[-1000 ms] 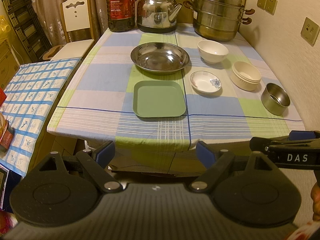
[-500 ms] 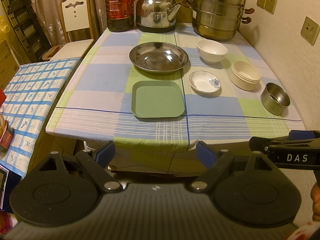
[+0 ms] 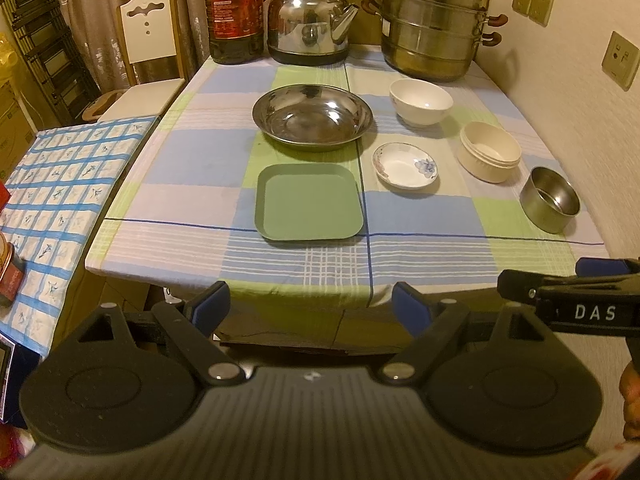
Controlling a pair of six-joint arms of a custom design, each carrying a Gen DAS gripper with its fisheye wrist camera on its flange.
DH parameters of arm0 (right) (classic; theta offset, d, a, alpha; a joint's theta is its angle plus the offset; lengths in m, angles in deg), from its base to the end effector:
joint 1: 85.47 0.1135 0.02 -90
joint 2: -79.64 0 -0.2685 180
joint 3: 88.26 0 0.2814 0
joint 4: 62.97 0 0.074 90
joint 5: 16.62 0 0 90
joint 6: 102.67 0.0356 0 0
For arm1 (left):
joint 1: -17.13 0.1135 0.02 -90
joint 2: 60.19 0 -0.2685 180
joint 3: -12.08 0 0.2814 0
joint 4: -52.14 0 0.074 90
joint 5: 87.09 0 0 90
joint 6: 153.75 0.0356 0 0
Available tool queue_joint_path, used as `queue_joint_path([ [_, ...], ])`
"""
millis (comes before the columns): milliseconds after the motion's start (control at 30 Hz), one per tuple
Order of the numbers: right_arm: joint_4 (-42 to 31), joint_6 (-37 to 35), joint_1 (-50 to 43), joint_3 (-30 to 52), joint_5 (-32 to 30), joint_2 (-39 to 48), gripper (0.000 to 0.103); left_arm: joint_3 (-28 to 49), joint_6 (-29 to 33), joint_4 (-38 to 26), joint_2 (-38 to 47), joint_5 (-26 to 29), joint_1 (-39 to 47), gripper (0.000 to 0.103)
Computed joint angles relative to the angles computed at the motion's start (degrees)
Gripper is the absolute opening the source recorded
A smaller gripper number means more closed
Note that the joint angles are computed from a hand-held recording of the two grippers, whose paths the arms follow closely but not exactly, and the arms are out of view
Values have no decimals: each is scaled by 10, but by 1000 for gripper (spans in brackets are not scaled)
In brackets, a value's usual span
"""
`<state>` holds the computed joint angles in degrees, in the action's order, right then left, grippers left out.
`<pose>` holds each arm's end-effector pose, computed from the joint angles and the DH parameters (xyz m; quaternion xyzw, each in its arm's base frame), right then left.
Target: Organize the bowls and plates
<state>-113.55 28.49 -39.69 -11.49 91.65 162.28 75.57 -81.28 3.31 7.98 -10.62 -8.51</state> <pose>0.2347 0.2252 0.2612 0.0077 0.9464 0.0857 0.3114 0.2427 -0.1073 0.2525 0.0299 0.9434 -0.0103 0.3303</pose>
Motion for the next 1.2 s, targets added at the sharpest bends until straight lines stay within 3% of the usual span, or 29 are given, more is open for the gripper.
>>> queue_joint_path([
  [300, 68, -60, -11, -51, 22, -36, 103, 18, -11, 6, 32, 35, 18, 86],
  [667, 112, -53, -68, -69, -84, -24, 103, 15, 22, 38, 53, 50, 52, 86],
  [867, 201, -32, -103, -85, -166, -1, 103, 25, 67, 89, 103, 53, 78, 85],
  [1200, 188, -45, -118, -11, -161, 89, 102, 103, 127, 115, 223, 115, 138, 82],
])
